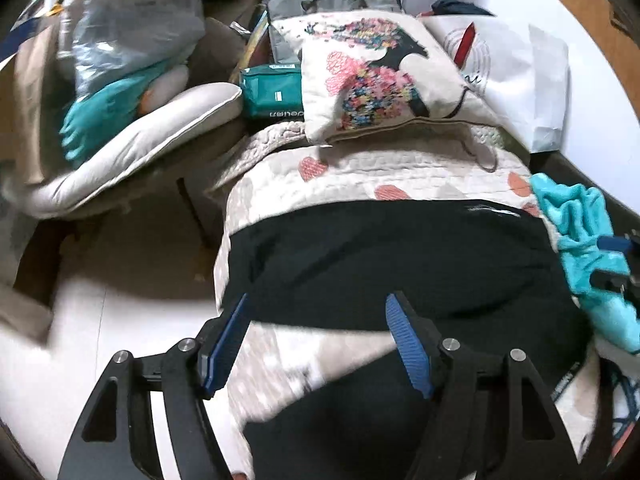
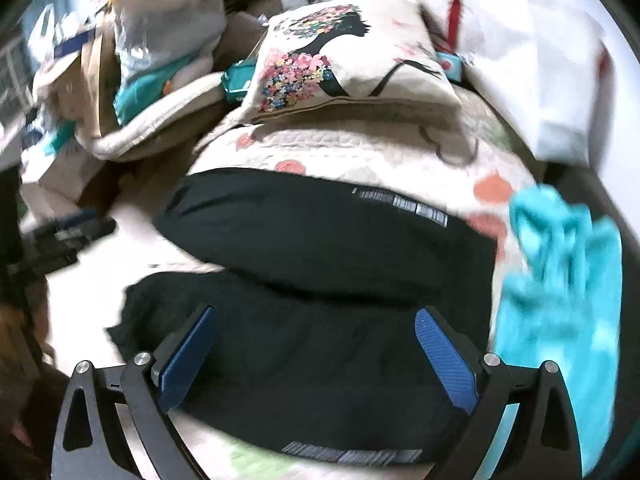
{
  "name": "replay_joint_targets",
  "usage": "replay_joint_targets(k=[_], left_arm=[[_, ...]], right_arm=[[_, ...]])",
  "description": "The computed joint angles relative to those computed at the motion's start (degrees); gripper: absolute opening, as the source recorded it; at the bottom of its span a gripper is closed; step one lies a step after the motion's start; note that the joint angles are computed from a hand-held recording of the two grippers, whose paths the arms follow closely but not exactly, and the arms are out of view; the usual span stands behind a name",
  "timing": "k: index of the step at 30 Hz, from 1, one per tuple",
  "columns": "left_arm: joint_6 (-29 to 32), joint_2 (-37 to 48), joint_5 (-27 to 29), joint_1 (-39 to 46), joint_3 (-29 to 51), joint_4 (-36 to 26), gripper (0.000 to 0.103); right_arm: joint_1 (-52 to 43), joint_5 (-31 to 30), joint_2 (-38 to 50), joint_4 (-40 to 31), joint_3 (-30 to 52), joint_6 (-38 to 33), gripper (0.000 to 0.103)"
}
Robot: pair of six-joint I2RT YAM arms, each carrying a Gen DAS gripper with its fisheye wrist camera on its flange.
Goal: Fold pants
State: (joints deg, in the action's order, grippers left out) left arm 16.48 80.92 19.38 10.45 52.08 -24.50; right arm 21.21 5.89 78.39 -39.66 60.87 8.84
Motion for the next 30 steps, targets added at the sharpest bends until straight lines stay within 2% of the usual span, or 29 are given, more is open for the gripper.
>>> replay_joint_targets(k=[3,6,12,17,21,23,24,26,27,28,29,30], left_arm=[[1.17,11.22,-0.90,-0.46,7.20,2.40,0.069],[1.52,21.99,-0.02,-0.57,15.45,3.25,0.069],[1.24,35.89,2.10,-0.96,27.74,4.09,0.069],[3.42,43.59,3.86,-2.20,36.29,1.47,0.069],[7.51,49.88,5.29,-4.02,43.93,-4.03,0.069],[10.41,50.83,4.13,-5.05,44.03,-3.88,0.075],[12.54,49.88,3.94,-5.52,41.67,-1.08,0.080],[14.34,49.71,3.38,-5.93,41.36,-0.94,0.080],[14.62,50.35,3.35,-5.90,42.89,-2.87,0.079],[14.68,51.01,3.45,-5.86,44.47,-4.79,0.070],[14.93,50.98,3.87,-5.73,45.26,-6.50,0.060],[15.21,50.60,4.07,-5.65,45.27,-7.05,0.036]], right_arm=[[-5.04,-2.16,8.25,3.46,4.55,-3.97,0.098],[-9.13,-3.56,19.43,3.93,13.83,-7.37,0.095],[-13.33,-9.14,33.27,6.10,25.57,-10.49,0.093],[-15.21,-14.12,42.15,3.88,33.99,-13.76,0.093],[-16.60,-17.67,48.32,1.35,40.49,-16.28,0.091],[-16.98,-19.36,51.28,-0.60,43.67,-17.04,0.089],[-16.89,-20.02,52.49,-1.85,44.94,-17.67,0.089],[-16.36,-19.53,52.43,-1.64,43.89,-19.41,0.089],[-16.09,-19.02,51.87,-1.01,42.83,-20.52,0.089],[-15.75,-18.26,51.49,-0.88,42.17,-21.12,0.085],[-15.56,-17.52,51.08,-0.69,41.68,-21.18,0.076],[-15.66,-17.61,50.91,-0.97,41.75,-21.21,0.069]])
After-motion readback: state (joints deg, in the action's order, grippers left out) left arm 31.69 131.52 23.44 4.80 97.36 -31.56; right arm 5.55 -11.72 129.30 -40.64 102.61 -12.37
